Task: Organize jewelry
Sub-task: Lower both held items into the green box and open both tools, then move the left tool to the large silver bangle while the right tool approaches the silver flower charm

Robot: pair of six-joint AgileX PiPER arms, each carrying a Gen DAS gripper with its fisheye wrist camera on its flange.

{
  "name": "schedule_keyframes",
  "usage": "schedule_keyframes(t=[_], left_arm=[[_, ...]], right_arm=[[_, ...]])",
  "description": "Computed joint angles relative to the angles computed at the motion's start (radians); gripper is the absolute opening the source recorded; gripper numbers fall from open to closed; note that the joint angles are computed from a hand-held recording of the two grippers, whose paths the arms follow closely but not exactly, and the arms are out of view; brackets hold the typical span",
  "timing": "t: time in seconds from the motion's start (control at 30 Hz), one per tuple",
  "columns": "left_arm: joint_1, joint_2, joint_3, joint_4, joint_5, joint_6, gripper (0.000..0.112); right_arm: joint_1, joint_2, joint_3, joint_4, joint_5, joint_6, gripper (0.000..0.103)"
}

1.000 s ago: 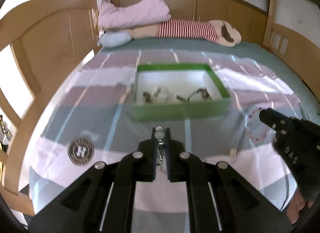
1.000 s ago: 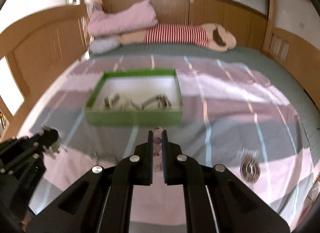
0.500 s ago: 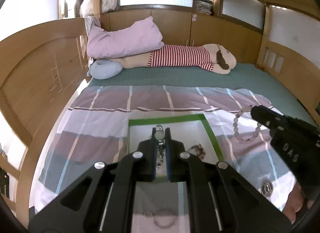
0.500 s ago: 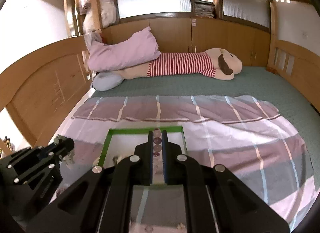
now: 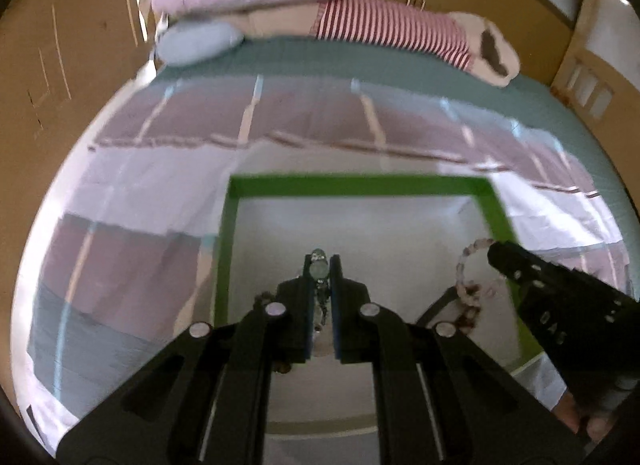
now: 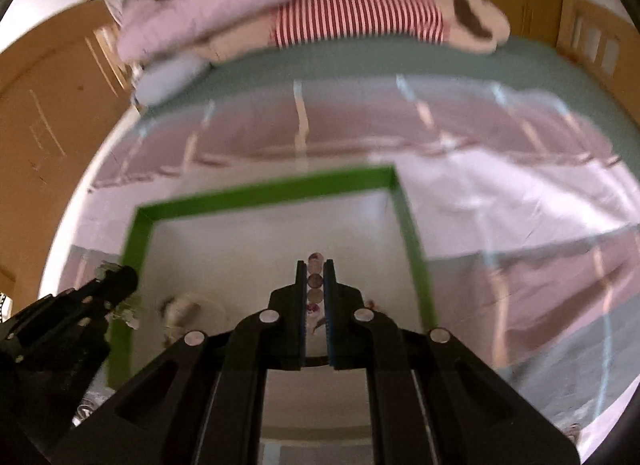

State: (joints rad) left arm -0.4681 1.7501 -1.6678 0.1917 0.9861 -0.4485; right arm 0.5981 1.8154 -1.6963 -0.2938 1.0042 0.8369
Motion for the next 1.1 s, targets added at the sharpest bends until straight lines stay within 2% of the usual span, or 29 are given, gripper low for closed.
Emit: schedule_keyframes(t=[0.13, 0.17, 0.2, 0.23, 0.27, 0.3, 0.37, 0.4, 0.43, 0.47, 0.57, 0.7, 0.73, 0.9, 1.1], left_arm=[[0.022, 0.029, 0.053, -0.013, -0.051, 0.017, 0.008], [0.028, 0.033, 0.057, -0.021, -0.056, 0.026, 0.01], [0.03, 0.033, 0.062, -0.025, -0.059, 0.032, 0.023], [0.03, 0.027, 0.069, -0.024, -0.061, 0.039, 0.034], [0.022, 0.014, 0.073, -0.005, -0.061, 0.027, 0.052], [0.01, -0.009, 0.087, 0.03, -0.065, 0.004, 0.057], [-0.01, -0.068, 0.115, 0.074, -0.061, -0.016, 0.057], [-0.025, -0.117, 0.145, 0.099, -0.06, -0.03, 0.058], [-0.049, -0.179, 0.189, 0.143, -0.055, -0.069, 0.06], [-0.078, -0.235, 0.23, 0.186, -0.04, -0.111, 0.064], [-0.157, -0.41, 0.383, 0.231, -0.008, -0.199, 0.064], [-0.25, -0.577, 0.597, 0.211, 0.0, -0.301, 0.063], [-0.276, -0.599, 0.642, 0.206, 0.006, -0.327, 0.062], [-0.365, -0.646, 0.827, 0.124, -0.023, -0.431, 0.059], [-0.491, -0.642, 0.873, 0.151, -0.018, -0.534, 0.062]], right_arm=[[-0.01, 0.029, 0.025, -0.012, -0.026, 0.001, 0.008], [-0.011, 0.033, 0.016, -0.005, -0.016, -0.011, 0.011], [-0.012, 0.027, 0.013, -0.002, -0.007, -0.018, 0.018], [-0.008, 0.016, 0.013, -0.007, 0.001, -0.018, 0.038], [0.006, -0.02, 0.035, -0.038, -0.005, 0.004, 0.048], [0.018, -0.053, 0.06, -0.069, -0.013, 0.021, 0.048], [0.052, -0.13, 0.113, -0.132, -0.01, 0.053, 0.051], [0.085, -0.199, 0.17, -0.175, -0.005, 0.095, 0.06], [0.119, -0.266, 0.232, -0.213, -0.002, 0.142, 0.064], [0.144, -0.314, 0.279, -0.236, -0.002, 0.172, 0.064], [0.269, -0.484, 0.469, -0.319, 0.037, 0.31, 0.063], [0.398, -0.648, 0.722, -0.294, 0.075, 0.446, 0.06], [0.41, -0.661, 0.754, -0.283, 0.08, 0.465, 0.057], [0.508, -0.735, 0.91, -0.236, 0.1, 0.634, 0.056], [0.597, -0.694, 0.915, -0.228, 0.1, 0.659, 0.056]])
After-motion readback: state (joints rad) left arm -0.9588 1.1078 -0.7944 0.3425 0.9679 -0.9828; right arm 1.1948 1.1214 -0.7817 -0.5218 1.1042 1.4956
